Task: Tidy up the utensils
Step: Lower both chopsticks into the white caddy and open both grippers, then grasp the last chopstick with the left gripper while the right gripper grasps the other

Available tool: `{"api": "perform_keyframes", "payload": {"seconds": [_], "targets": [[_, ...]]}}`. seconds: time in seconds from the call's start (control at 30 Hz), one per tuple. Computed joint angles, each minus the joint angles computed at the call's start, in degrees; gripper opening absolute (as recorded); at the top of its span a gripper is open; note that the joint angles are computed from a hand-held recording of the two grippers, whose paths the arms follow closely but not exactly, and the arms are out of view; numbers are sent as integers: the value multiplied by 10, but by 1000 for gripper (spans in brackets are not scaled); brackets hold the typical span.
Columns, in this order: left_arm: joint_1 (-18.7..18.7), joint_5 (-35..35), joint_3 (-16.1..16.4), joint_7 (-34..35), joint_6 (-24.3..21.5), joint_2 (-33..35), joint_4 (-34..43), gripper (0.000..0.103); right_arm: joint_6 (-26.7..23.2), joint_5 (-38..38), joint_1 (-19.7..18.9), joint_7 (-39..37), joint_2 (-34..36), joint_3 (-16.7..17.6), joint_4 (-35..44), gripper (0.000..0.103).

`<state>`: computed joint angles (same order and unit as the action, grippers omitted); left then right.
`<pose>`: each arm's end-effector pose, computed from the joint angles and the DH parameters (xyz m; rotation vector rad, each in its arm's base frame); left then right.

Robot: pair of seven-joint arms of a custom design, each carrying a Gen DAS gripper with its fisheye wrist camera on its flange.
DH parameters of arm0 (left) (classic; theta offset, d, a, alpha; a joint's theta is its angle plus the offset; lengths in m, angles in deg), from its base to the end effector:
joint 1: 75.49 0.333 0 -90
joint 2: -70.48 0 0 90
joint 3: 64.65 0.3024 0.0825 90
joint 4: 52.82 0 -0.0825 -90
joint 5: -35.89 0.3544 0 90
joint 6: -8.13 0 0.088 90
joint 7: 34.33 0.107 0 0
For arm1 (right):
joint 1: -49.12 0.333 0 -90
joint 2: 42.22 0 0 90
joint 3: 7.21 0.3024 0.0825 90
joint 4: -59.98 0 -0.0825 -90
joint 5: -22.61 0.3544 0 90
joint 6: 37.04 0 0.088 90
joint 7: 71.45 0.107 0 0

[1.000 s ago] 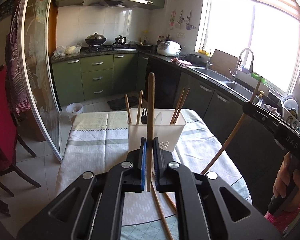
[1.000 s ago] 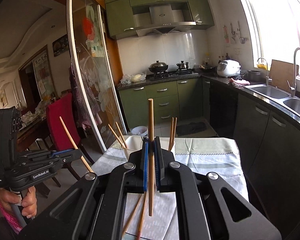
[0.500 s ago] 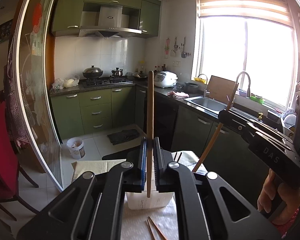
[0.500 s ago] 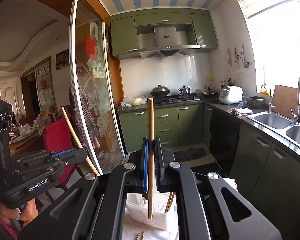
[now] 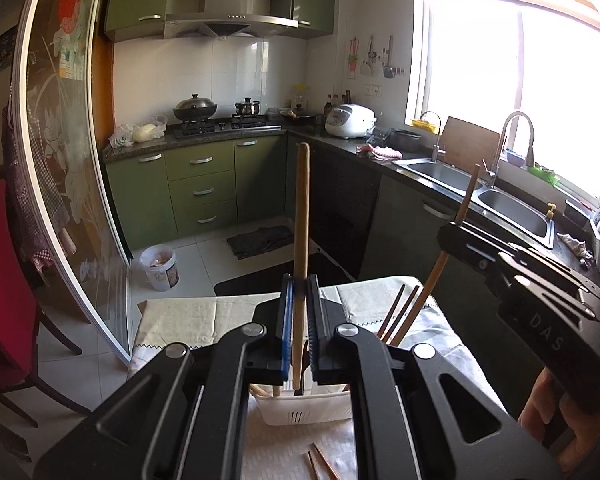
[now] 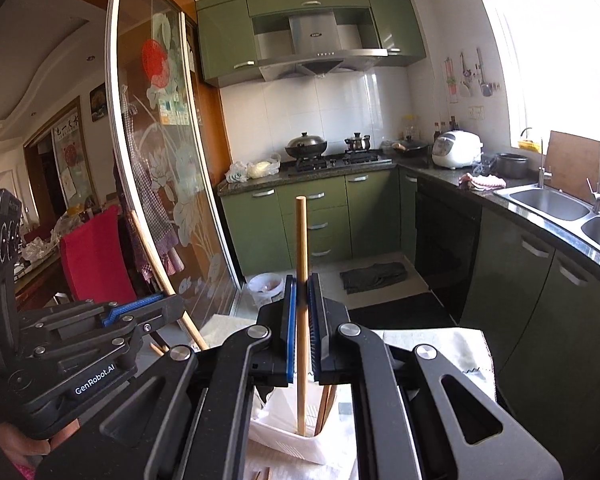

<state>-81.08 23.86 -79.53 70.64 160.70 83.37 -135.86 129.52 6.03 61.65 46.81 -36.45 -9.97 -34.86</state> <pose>0.6136 -0.1975 0.6727 -1.2768 2.0273 -1.1642 0.5970 0.1222 0.6757 -1.4092 1.5282 -0.8244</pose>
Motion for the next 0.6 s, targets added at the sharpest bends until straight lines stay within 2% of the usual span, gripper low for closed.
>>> {"api": "perform_keyframes", "payload": {"seconds": [0.13, 0.23, 0.33, 0.37, 0.47, 0.53, 0.6], "targets": [[-2, 15, 4, -4, -9, 4, -11, 7, -2, 17, -1, -8, 10, 2, -18, 7], [-1, 18, 5, -5, 5, -7, -34, 8, 4, 13, 4, 1, 7, -3, -39, 7], [9, -8, 1, 16, 7, -27, -56, 15, 14, -4, 7, 15, -11, -5, -63, 11], [11, -20, 0, 24, 8, -37, -66, 19, 19, -23, 8, 32, -22, -6, -75, 13], [14, -64, 3, 54, 22, -75, -103, 19, 45, -105, -5, 114, -74, 3, -128, 15], [13, -110, 10, 89, 26, -107, -134, 20, 74, -170, -32, 186, -119, 23, -178, 23], [4, -134, 24, 111, 28, -142, -172, 32, 100, -231, -81, 264, -173, 57, -242, 31]]}}
